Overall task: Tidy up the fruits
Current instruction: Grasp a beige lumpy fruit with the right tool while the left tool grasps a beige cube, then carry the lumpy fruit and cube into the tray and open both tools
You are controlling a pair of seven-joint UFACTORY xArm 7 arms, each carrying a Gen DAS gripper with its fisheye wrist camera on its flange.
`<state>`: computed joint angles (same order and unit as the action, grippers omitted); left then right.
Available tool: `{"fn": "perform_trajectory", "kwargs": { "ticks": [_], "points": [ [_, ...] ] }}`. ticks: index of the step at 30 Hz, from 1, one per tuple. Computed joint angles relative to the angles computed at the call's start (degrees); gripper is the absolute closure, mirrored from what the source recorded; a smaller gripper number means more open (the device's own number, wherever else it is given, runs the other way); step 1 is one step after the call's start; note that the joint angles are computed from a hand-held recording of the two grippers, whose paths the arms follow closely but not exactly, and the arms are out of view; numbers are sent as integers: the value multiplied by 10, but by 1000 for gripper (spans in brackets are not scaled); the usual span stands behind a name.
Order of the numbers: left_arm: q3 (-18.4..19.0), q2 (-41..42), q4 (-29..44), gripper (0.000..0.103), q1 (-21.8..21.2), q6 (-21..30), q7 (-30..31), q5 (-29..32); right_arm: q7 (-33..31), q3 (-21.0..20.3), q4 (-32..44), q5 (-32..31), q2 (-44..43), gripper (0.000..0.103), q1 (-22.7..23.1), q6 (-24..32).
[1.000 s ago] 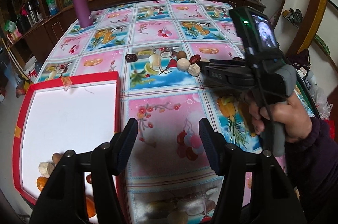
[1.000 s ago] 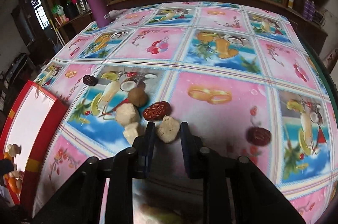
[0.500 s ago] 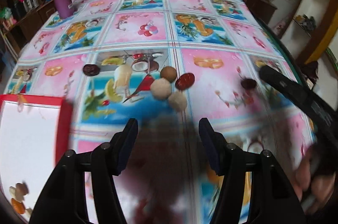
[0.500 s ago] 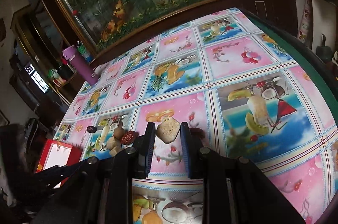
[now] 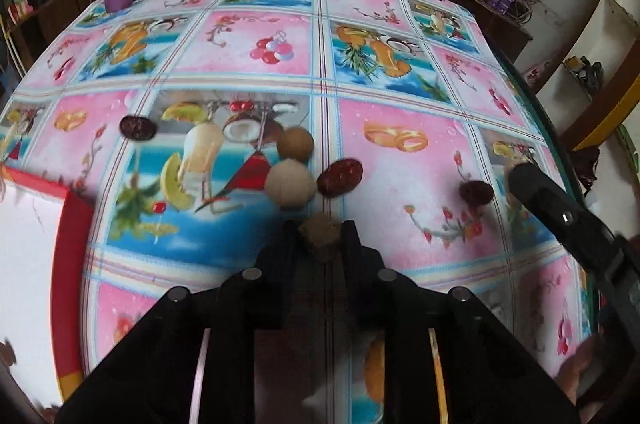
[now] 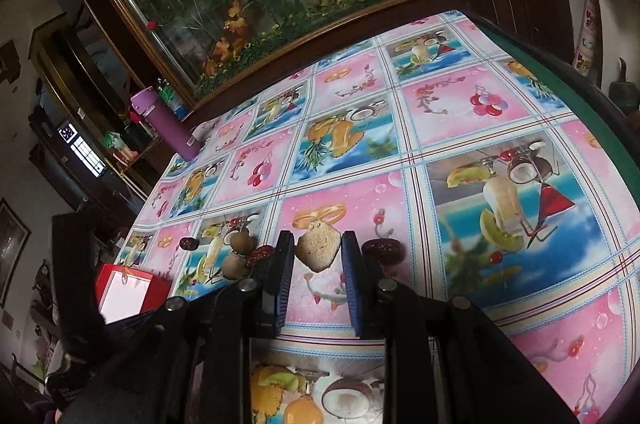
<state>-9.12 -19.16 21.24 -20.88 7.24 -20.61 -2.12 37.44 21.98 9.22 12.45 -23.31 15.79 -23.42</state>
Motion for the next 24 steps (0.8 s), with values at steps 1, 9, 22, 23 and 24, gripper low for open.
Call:
{"fn": "perform_trajectory", "kwargs": {
  "ticks": [1, 9, 22, 23, 24],
  "points": [
    [-8, -12, -9, 80, 8, 0, -5, 7, -2, 7, 1, 4, -2, 80, -6, 3],
    [4, -193, -103, 80, -27, 53, 11, 5, -14, 53, 4, 26, -3, 80, -41, 16],
    [23, -651, -209, 80, -50, 301, 54, 18, -18, 183, 10, 87, -30, 80, -86, 3],
    [26, -669, -209, 80, -40, 310, 60, 20, -9, 184, 12, 84, -30, 80, -76, -1],
    [29, -688, -210, 80, -29, 319, 65, 22, 0, 175, 15, 75, -24, 80, -59, -6]
  ]
}}
